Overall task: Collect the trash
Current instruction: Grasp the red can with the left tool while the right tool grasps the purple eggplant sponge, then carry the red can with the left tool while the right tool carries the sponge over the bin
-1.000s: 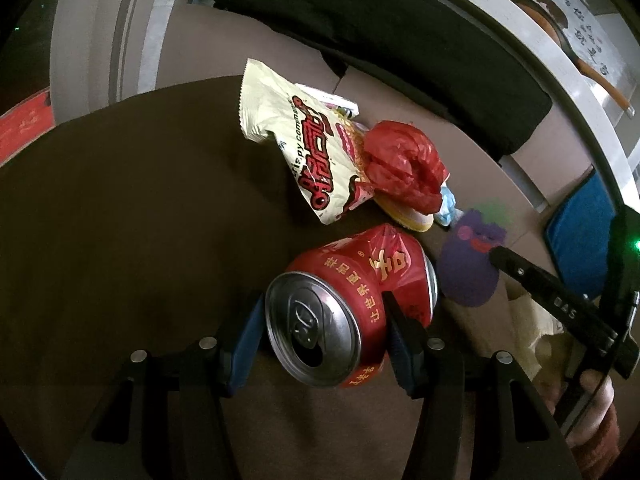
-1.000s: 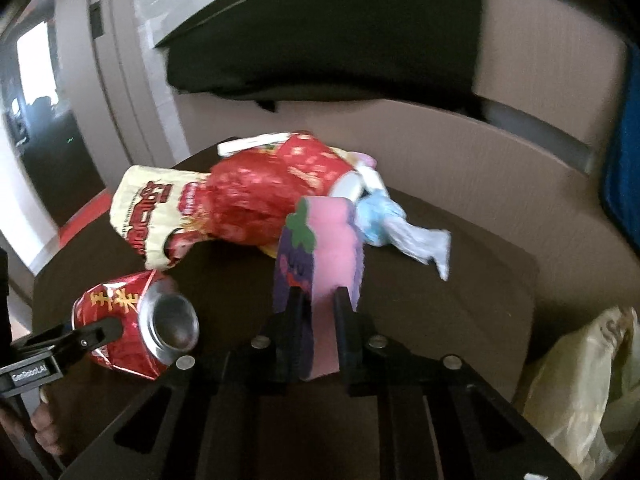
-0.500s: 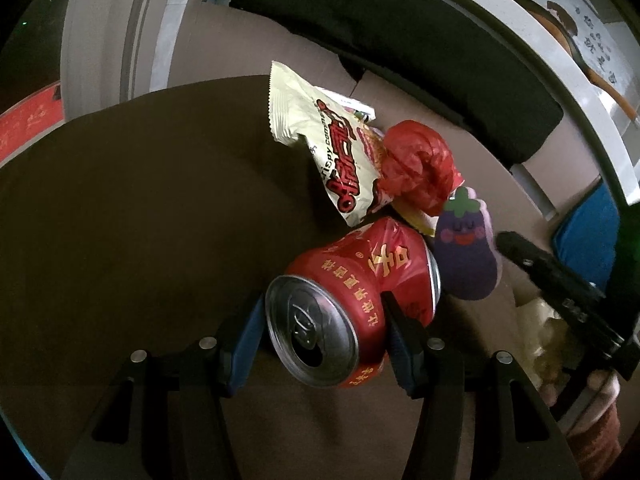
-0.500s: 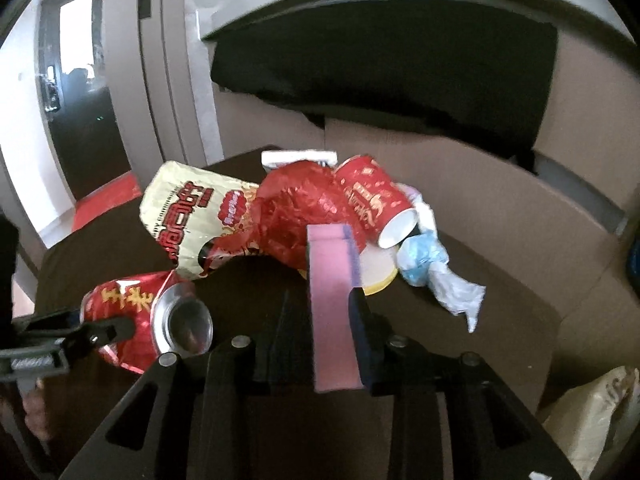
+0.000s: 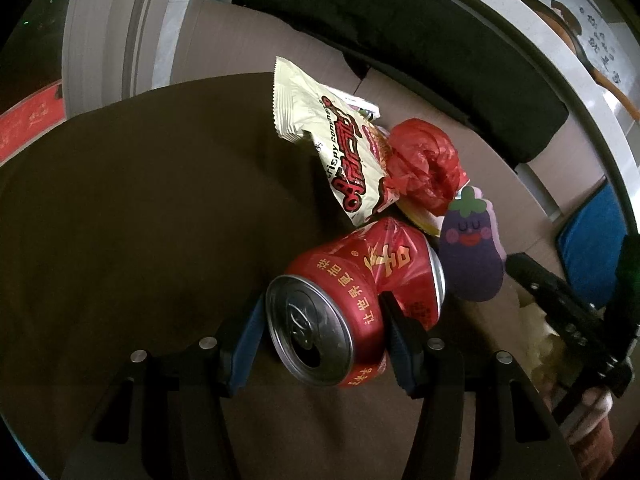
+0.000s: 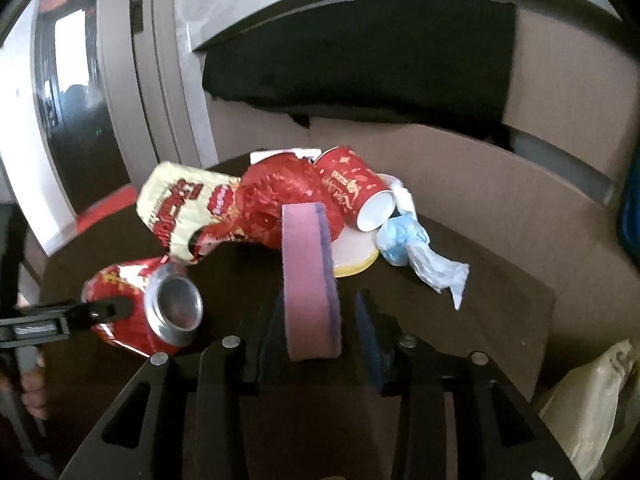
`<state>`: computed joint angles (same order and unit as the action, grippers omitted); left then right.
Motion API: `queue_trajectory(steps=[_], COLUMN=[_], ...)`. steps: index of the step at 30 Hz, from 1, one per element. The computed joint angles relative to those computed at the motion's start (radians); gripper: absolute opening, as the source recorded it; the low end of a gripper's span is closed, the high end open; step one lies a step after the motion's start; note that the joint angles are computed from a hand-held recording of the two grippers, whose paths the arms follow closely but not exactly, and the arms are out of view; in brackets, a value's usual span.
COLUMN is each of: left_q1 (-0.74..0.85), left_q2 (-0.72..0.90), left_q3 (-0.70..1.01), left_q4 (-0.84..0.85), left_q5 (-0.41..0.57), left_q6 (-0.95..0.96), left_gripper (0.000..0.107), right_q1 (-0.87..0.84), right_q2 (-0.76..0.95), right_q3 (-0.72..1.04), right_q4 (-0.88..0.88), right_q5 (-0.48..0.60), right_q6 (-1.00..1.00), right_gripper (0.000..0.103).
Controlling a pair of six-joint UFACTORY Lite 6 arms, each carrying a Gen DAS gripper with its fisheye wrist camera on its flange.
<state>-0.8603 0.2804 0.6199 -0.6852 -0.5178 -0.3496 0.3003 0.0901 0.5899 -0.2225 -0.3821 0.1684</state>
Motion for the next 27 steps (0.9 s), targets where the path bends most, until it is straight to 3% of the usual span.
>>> queue_trajectory(steps=[4,5,8,12,14,27], left_q1=[0.000,-0.001,-0.001,-0.055,-0.087,-0.239], left_q2=[-0.001,-0.001,-0.016,-0.036,-0.040,-0.037], left_q3=[0.000,0.001,-0.015,0.010,0.035,0.203], left_q4=[-0.001,-0.001,0.022,-0.184,-0.303,-0.727], left_q5=[-0.001,0.000,-0.016,-0.053,-0.069,-0.142], left_q6=[0.000,0.000,-0.018,0.195,0.312,0.774], left_gripper=[0.057,0.057,0.057,0.056,0.056,0.056], right_q1=[0.003,-0.004,-0.039,-0.010,-0.014,-0.197], right_q2=[0.158,0.189,0.151,0.009,-0.053,-0.392], right_q3=[0.128,0.155,0.114,0.011,-0.028,-0.266], right_q4=[-0.049,-0.091,-0.217,0.037,0.068,-0.568], right_q5=[0.035,0.046,-0.006,0.034,0.070,0.099], right_q6=[0.049,0.099,0.239,-0.002,-0.033,0.548], right_gripper=[0.035,0.030,0.028,0.028,0.028,0.028])
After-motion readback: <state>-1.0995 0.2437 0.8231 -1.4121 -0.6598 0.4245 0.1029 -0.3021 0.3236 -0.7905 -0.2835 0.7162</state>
